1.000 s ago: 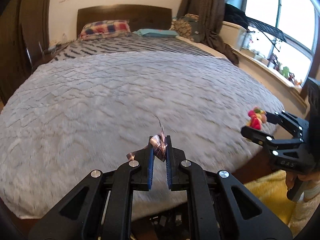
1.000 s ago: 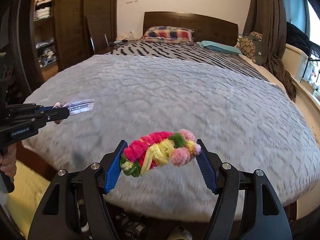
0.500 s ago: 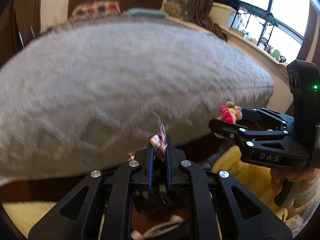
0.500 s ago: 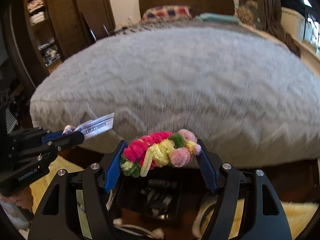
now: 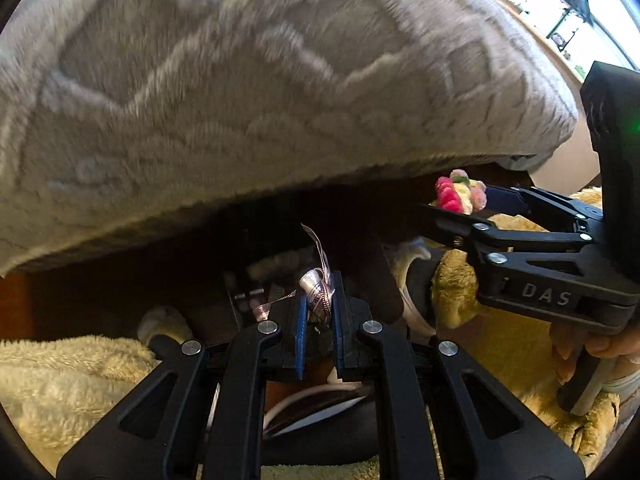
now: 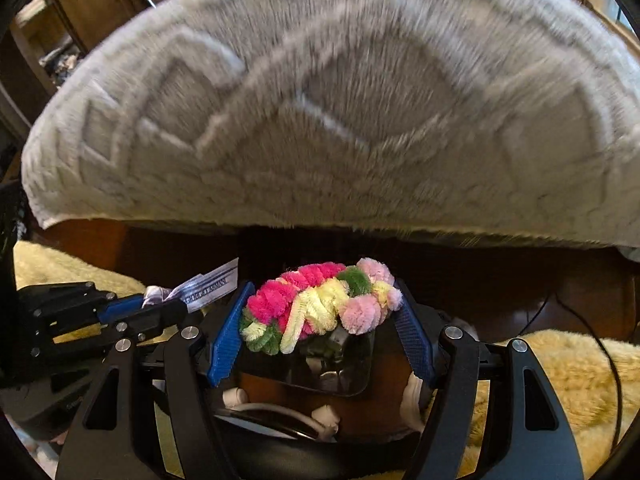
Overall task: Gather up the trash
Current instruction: 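Lower the ribbon and toy below the bed edge and open both tools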
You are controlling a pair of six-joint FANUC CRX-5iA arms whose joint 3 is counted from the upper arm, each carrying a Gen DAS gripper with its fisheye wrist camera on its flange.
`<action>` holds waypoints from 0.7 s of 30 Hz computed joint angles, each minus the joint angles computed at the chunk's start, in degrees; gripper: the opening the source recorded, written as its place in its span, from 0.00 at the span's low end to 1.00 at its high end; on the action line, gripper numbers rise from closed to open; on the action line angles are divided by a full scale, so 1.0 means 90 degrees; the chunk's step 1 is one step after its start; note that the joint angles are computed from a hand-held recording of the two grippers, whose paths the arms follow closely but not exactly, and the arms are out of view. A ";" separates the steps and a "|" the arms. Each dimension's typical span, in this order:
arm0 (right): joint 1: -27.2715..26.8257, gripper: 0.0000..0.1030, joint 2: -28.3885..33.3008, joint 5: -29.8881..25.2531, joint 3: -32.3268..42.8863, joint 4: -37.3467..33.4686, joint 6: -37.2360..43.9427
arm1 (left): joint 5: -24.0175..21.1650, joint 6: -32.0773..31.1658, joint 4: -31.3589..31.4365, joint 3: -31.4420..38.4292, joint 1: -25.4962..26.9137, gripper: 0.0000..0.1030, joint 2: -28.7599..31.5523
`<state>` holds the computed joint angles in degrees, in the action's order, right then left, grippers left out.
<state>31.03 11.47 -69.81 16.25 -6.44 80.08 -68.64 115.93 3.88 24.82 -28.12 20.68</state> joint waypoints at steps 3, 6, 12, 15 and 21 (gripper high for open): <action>-0.0106 0.68 0.0242 -0.0239 0.0203 -0.0261 -0.0073 | -0.0058 -0.0027 0.0169 -0.0127 0.0097 0.09 0.0044; -0.0201 0.68 0.0354 -0.0312 0.0301 -0.0368 -0.0071 | -0.0019 -0.0150 0.0422 -0.0296 0.0167 0.11 0.0058; -0.0279 0.73 0.0422 -0.0332 0.0478 -0.0462 -0.0055 | 0.0021 -0.0168 0.0503 -0.0379 0.0171 0.16 0.0086; -0.0388 0.79 0.0471 -0.0336 0.0689 -0.0545 -0.0040 | -0.0137 -0.0043 0.0368 -0.0254 0.0153 0.30 0.0140; -0.0500 0.86 0.0380 -0.0232 0.0715 -0.0455 -0.0083 | -0.0224 0.0203 0.0085 -0.0266 0.0166 0.56 0.0026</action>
<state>26.53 14.89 -71.90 22.68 -10.53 79.33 -70.66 117.76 4.65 22.43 -26.63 20.91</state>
